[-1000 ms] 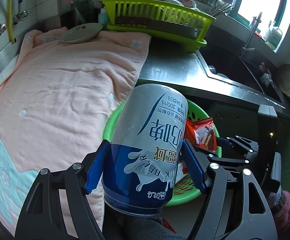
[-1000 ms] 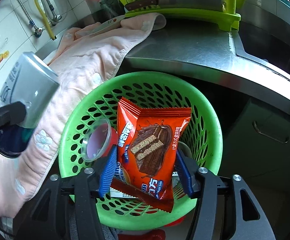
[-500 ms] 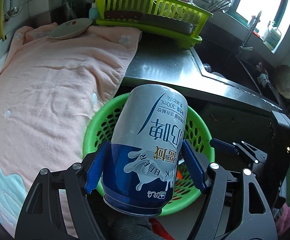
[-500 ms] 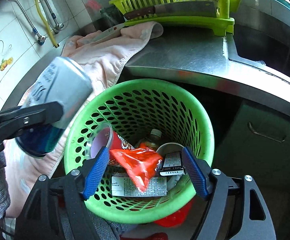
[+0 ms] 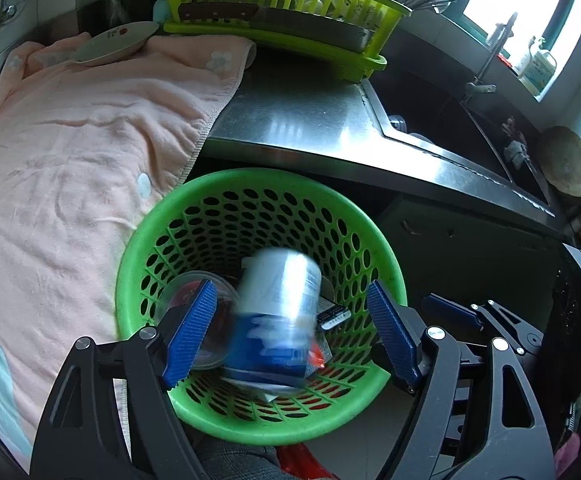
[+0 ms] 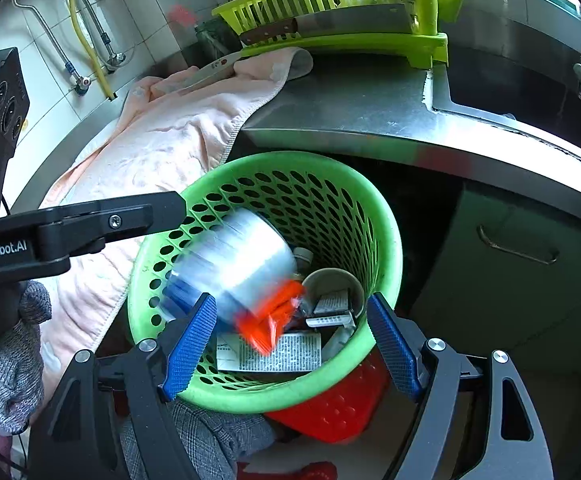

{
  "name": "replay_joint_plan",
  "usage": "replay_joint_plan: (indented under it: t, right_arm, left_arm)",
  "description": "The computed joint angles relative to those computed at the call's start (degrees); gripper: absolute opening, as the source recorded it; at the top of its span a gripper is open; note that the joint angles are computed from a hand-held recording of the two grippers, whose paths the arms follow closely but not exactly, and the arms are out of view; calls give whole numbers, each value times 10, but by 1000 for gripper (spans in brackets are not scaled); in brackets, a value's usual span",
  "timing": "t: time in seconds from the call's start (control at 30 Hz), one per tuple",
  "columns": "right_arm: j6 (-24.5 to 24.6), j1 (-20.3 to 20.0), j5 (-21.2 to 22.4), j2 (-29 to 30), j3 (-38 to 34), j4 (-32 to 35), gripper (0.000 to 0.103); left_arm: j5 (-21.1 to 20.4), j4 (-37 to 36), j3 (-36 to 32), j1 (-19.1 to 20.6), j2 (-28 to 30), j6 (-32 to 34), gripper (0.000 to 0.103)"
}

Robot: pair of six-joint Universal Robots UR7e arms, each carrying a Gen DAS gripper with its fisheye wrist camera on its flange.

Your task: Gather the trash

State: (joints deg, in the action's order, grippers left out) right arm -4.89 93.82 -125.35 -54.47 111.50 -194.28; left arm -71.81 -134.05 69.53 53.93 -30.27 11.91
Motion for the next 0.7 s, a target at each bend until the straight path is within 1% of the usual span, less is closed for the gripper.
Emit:
replay_joint_plan:
  t: [0.2, 0.33, 0.43, 0.63, 0.7]
  right_arm:
    - [-13, 11, -20, 7, 2, -20, 75]
    - [-15, 21, -34, 11, 3, -32, 78]
    - [-17, 28, -41, 14, 3, -38, 78]
    - [-19, 46, -54, 22, 2, -54, 81]
    - [-23, 53, -62, 26, 2, -62, 83]
  left_arm:
    - [11, -20, 23, -3, -20, 5, 77]
    - [17, -40, 47, -4, -41, 8, 77]
    - [32, -69, 74, -6, -59, 15, 88]
    - [42, -95, 113, -5, -94, 18, 88]
    - [51, -111, 128, -6, -104, 23, 89]
